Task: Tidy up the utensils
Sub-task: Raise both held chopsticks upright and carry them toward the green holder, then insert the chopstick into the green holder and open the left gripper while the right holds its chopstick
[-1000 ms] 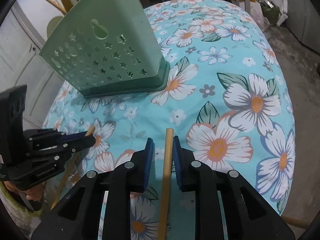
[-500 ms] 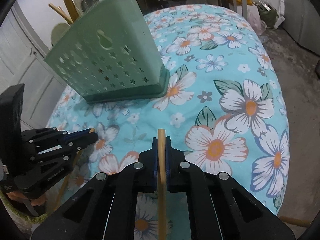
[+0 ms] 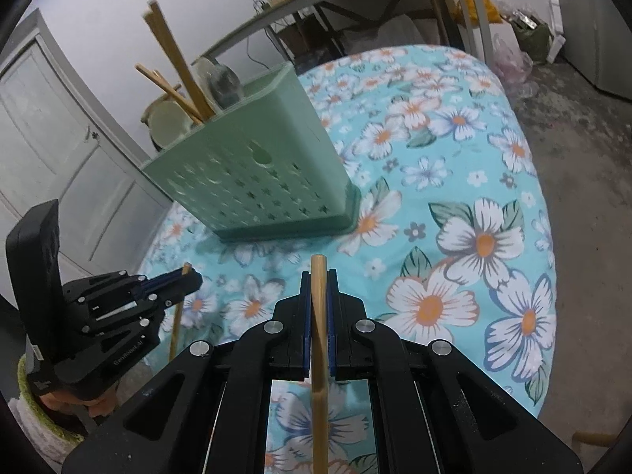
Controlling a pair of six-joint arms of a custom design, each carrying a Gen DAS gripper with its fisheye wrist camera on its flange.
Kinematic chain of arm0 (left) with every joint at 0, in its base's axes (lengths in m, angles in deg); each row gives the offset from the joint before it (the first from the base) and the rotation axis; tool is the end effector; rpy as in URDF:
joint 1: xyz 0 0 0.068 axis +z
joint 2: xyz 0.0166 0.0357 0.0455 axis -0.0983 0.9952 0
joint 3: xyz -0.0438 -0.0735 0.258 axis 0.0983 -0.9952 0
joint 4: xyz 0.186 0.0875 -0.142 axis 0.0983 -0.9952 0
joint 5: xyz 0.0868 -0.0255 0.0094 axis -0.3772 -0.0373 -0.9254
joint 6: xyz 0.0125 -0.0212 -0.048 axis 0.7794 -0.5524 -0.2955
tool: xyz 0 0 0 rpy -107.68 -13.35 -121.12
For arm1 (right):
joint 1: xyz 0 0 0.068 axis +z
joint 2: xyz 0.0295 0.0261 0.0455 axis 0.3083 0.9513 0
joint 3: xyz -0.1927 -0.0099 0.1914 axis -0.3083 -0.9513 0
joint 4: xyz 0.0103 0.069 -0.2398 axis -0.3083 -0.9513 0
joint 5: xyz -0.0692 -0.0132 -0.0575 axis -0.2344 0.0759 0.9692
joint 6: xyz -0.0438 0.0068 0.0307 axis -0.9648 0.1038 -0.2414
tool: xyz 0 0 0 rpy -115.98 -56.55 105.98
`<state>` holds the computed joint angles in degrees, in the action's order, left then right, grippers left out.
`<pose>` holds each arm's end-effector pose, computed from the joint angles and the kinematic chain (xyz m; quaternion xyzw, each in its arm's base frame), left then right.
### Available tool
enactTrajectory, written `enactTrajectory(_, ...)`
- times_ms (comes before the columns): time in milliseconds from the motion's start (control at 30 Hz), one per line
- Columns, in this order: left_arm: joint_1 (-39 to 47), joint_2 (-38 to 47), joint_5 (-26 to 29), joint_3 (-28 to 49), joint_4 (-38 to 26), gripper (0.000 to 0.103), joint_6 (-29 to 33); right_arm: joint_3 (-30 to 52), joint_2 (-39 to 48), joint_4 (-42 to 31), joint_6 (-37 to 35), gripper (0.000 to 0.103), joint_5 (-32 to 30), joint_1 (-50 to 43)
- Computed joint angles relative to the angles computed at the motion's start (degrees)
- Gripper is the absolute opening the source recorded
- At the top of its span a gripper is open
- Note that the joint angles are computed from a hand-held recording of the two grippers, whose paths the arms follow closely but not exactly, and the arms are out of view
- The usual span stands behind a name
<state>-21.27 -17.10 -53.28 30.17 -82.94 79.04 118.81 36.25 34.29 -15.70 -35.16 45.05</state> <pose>0.1844 -0.0424 0.2991 0.0074 0.9541 0.0561 0.2942 0.2554 0.1467 0.2517 -0.1910 0.8992 0.2964 0.2592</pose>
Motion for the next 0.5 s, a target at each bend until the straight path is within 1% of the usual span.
enactTrajectory(33,-0.5,0.7,-0.4,-0.3,1.1,0.006,-0.3,0.2,-0.4,-0.1,0.0,0.005,-0.2,0.0)
enactTrajectory(267,-2.5,-0.5,-2.3,1.0,-0.7,0.006,-1.6,0.9,-3.2,-0.7,0.3,0.005,-1.8,-0.4)
enactTrajectory(400,-1.6,-1.6,-1.2,1.9,-1.1,0.006,-1.2,1.6,-4.8,-1.0,0.7,0.005,-3.1,-0.8)
enactTrajectory(500,1.2,-2.8,2.0,4.5,-1.7,0.006,-0.3,2.2,-5.7,-1.3,1.0,0.005,-3.7,-0.9)
